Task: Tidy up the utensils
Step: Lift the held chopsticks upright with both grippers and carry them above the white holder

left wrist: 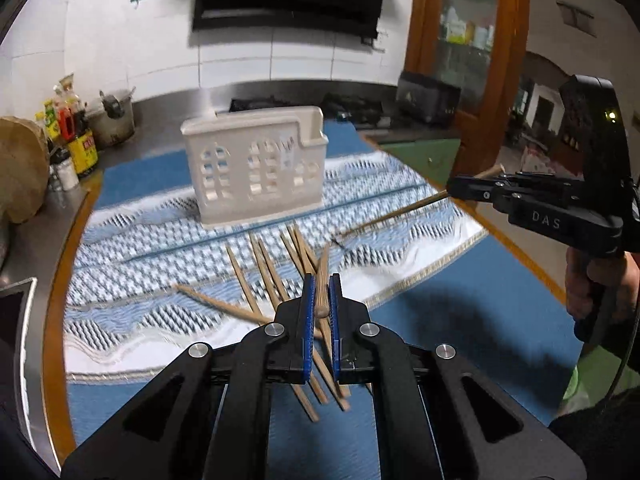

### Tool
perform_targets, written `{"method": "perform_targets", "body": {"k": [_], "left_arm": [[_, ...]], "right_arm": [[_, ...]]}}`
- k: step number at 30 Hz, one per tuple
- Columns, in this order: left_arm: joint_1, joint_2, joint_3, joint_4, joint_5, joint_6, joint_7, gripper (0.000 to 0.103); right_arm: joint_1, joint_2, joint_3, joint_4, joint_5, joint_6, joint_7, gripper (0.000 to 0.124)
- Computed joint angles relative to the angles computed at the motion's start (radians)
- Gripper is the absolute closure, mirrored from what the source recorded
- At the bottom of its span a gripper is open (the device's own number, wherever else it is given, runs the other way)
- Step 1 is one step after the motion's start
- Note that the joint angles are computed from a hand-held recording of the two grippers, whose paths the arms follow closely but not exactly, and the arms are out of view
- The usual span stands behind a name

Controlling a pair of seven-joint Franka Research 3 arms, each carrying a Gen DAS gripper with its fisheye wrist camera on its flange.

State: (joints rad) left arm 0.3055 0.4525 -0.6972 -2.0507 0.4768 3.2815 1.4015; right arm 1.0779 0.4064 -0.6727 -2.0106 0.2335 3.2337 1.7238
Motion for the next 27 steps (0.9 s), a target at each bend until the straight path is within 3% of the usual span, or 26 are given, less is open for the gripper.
{"method": "perform_targets", "body": {"k": [2,8,10,13,22,27], "left_arm": [[-0.015,-0.005,0.020,0.016,-0.006,0.014,-0.010,0.097],[-0.006,0.003,0.027,0.066,0.005,0.031,-0.046,0.097],[-0.002,0.006,0.027,0.083,0.012,0.038,-0.063,0.097],[0.050,0.031,-0.023,0.116,0.037,0.036,-0.081,0.097],[0.135,0.087,-0.100,0.204,0.088,0.068,-0.150,0.097],[0.076,0.084,-0.003,0.250,0.061,0.172,-0.251,0.097]], "right_arm": [[-0.045,-0.004,0.040,0.026,-0.002,0.008,-0.013,0.117],[-0.052,0.020,0.026,0.095,0.015,0.031,-0.058,0.117],[-0.084,0.021,0.055,0.123,0.027,0.039,-0.082,0.117],[-0.089,0.033,0.054,0.163,0.046,0.041,-0.115,0.117],[-0.100,0.061,0.052,0.250,0.102,0.057,-0.203,0.117],[-0.098,0.096,0.032,0.303,0.136,0.054,-0.229,0.117]]}}
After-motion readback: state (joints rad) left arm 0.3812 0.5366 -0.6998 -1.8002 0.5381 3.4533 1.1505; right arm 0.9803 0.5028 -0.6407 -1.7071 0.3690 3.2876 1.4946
